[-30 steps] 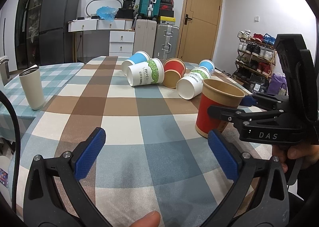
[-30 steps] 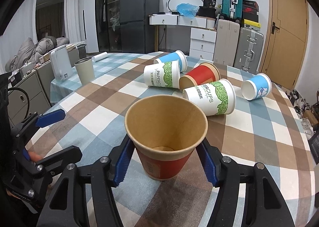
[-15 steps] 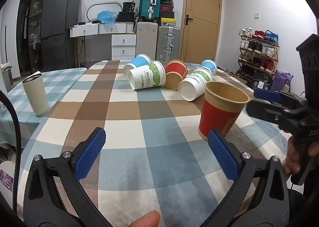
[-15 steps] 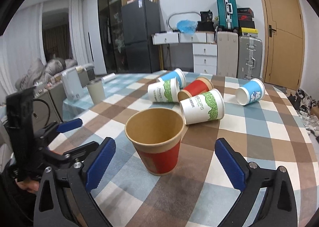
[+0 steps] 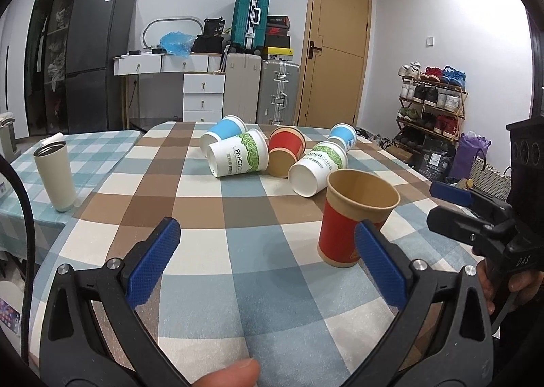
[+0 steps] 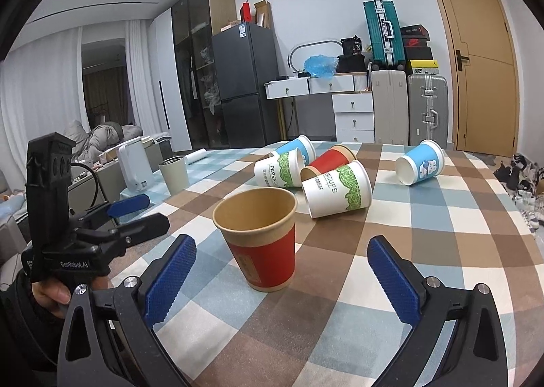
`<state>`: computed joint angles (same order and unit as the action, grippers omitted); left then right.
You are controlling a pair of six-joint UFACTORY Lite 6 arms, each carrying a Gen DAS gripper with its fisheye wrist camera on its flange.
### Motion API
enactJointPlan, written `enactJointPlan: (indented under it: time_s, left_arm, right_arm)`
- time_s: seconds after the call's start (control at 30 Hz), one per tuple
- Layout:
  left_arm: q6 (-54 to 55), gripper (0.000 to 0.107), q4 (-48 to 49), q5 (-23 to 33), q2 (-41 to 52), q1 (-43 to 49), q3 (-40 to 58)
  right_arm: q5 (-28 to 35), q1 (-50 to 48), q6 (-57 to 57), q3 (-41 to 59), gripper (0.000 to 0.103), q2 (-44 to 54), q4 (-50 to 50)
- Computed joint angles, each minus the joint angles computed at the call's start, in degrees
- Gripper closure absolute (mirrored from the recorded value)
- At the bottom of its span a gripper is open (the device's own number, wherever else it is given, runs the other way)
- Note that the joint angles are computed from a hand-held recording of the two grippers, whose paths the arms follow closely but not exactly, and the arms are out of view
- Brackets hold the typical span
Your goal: Flip cup upright
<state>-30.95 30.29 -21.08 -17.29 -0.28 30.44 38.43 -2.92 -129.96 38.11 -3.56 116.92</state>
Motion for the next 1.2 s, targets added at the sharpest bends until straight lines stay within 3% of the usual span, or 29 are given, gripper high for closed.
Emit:
enactJointPlan:
  time_s: [0.5,1.2]
  left_arm:
    - [0.53,0.005,0.50,-2.51,1.92,-0.24,-0.18]
    - [0.33,0.005,0.47,-2.65,1.76,0.23,-0.41]
  right_arm:
    - [3.89,-1.85,-0.52,-1.45,0.000,0.16,-0.12]
    - [3.33,-1.22,-0.08,-1.97,0.000,-0.68,-0.66]
